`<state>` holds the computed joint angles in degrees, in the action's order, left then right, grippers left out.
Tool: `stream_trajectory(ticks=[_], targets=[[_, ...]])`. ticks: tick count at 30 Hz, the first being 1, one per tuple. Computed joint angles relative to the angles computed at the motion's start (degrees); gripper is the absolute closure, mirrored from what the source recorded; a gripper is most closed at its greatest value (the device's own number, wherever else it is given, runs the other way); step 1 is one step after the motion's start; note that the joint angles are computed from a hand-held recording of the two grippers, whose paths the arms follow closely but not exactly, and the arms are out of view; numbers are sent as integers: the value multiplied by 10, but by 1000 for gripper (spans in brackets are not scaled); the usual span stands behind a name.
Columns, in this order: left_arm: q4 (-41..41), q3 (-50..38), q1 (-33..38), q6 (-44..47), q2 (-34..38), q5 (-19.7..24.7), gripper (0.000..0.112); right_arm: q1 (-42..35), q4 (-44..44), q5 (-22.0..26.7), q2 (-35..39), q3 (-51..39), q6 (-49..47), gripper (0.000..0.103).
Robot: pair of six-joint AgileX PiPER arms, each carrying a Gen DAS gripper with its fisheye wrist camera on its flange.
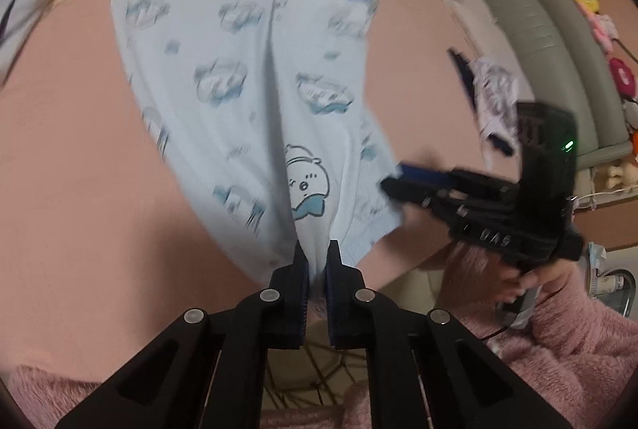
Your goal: Fold clothes
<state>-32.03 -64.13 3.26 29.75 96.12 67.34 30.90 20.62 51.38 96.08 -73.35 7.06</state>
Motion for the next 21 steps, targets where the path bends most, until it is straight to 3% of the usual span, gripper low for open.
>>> stream_trajectory(ticks=[3,6,9,12,16,21], targets=[[49,21,-3,-27,24,-29,102,2,-24,10,17,-3,-5,64],[39,-17,15,-36,47,13,101,-3,-29,40,20,-20,-29,63],[35,-67,29,-24,33,15,100,-42,1,58,6,-41,-59,63],[55,-126,9,-35,49,-21,99,-90,-12,51,10,-81,-42,63],[42,-218,-32,-20,126,-55,99,-125,-68,91,122,-231,16,63],[73,-421,-92,-81,269,-53,99,-149,-86,173,260,-428,41,63]])
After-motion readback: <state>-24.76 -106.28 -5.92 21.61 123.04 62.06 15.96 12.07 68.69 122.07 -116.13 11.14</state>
